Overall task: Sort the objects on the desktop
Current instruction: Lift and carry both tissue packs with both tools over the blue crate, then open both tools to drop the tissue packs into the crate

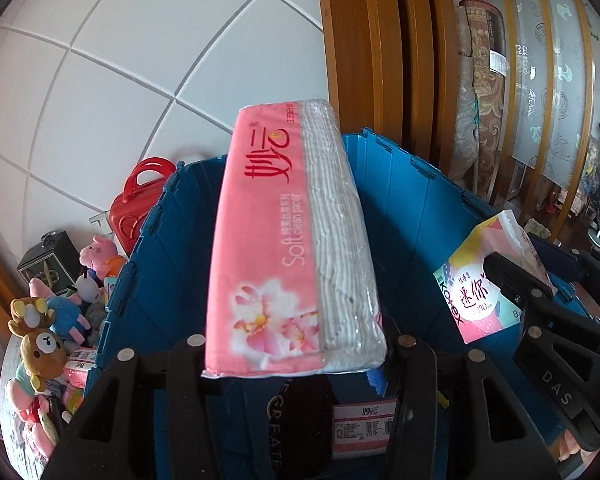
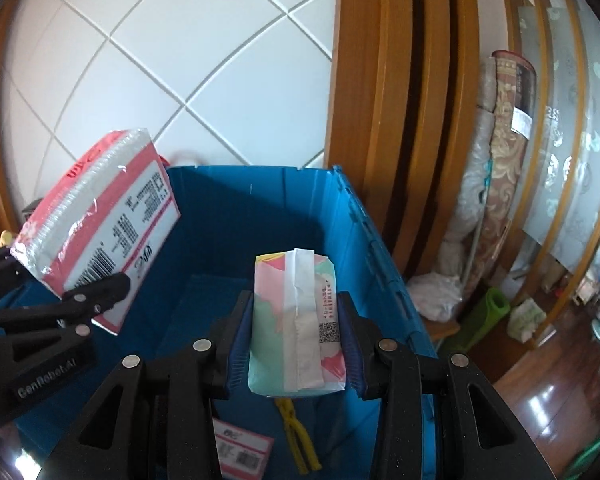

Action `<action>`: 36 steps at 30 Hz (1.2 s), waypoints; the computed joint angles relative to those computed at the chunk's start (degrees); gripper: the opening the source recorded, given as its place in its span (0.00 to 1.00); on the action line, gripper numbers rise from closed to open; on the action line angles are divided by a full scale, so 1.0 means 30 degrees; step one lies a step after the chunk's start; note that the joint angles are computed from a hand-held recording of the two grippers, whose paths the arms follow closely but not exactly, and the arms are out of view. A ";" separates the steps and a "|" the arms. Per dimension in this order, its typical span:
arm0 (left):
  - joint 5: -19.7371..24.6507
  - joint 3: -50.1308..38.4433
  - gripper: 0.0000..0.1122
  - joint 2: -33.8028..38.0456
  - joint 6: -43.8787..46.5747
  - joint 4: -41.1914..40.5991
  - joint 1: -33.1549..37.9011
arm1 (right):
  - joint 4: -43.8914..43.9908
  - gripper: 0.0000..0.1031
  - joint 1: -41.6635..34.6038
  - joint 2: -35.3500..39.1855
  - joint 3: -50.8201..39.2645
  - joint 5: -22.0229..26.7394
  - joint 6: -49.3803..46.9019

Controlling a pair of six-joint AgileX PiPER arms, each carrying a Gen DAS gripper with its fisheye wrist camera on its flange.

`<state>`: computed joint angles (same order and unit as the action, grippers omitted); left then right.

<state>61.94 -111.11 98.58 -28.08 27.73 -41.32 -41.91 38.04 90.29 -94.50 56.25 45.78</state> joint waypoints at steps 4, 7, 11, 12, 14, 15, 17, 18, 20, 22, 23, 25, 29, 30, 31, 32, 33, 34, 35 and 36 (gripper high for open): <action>0.0487 -0.0281 0.45 0.0175 -0.0317 0.0271 -0.0045 | 0.0635 0.39 -0.0462 -0.0028 0.0110 -0.0093 -0.0460; 0.0380 0.0026 0.52 -0.0043 -0.0738 0.0770 -0.0190 | 0.0553 0.39 -0.0392 -0.0090 0.0274 -0.0068 -0.0431; 0.0084 0.0764 0.60 -0.0566 -0.0938 0.1155 -0.0389 | 0.0398 0.39 -0.0120 0.0050 0.0330 0.0141 -0.0401; 0.0048 0.0905 0.60 -0.0669 -0.0994 0.1154 -0.0423 | 0.0462 0.40 -0.0113 0.0062 0.0339 0.0151 -0.0445; -0.0169 0.1400 0.63 -0.1013 -0.1129 0.1103 -0.0383 | 0.0500 0.41 -0.0105 0.0118 0.0290 0.0268 -0.0536; -0.0279 0.1711 0.63 -0.1210 -0.1248 0.1166 -0.0371 | 0.0451 0.41 -0.0052 0.0150 0.0257 0.0410 -0.0522; -0.0492 0.2312 0.63 -0.1613 -0.1517 0.1209 -0.0316 | 0.0097 0.44 0.0129 0.0049 0.0407 0.0458 -0.0162; -0.0648 0.2632 0.63 -0.1857 -0.1632 0.1158 -0.0251 | -0.0269 0.46 0.0333 -0.0016 0.0505 0.0511 0.0113; -0.1009 0.3390 0.63 -0.2437 -0.1876 0.1118 -0.0077 | -0.0974 0.54 0.0793 -0.0297 0.0767 0.0510 0.0645; -0.1186 0.4027 0.63 -0.2938 -0.2414 0.1551 -0.0164 | -0.1656 0.78 0.1206 -0.0734 0.1250 0.0171 0.1125; -0.1317 0.4402 0.63 -0.3239 -0.2658 0.1753 -0.0200 | -0.2233 0.83 0.1548 -0.0920 0.1461 0.0218 0.1503; -0.1645 0.5193 0.63 -0.3899 -0.3116 0.2100 -0.0272 | -0.3158 0.94 0.2174 -0.1191 0.1737 0.0400 0.2162; -0.2076 0.6520 0.64 -0.5060 -0.4172 0.3187 -0.0627 | -0.4286 1.00 0.3235 -0.1395 0.1912 0.0995 0.3075; -0.2167 0.6865 0.64 -0.5353 -0.4507 0.3530 -0.0739 | -0.4377 1.00 0.3416 -0.1371 0.1780 0.1130 0.3075; -0.2270 0.7265 0.64 -0.5684 -0.4954 0.3980 -0.0895 | -0.4524 1.00 0.3618 -0.1432 0.1831 0.1205 0.3187; -0.2375 0.7624 0.64 -0.5971 -0.5368 0.4413 -0.0995 | -0.4780 1.00 0.3851 -0.1492 0.1888 0.1339 0.3416; -0.2439 0.8049 0.64 -0.6306 -0.5869 0.4935 -0.1156 | -0.5098 1.00 0.4092 -0.1557 0.1977 0.1452 0.3718; -0.2513 0.8477 0.64 -0.6652 -0.6456 0.5514 -0.1312 | -0.5425 1.00 0.4338 -0.1620 0.2086 0.1550 0.4073; -0.2602 0.9004 0.64 -0.7077 -0.7095 0.6108 -0.1457 | -0.5744 1.00 0.4588 -0.1663 0.2169 0.1688 0.4450; -0.2638 0.9469 0.64 -0.7472 -0.7906 0.6795 -0.1588 | -0.5961 1.00 0.4770 -0.1732 0.2256 0.1761 0.4732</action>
<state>54.03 -82.70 76.16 -51.80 48.12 -46.08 -59.79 52.35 85.09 -87.73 61.53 59.97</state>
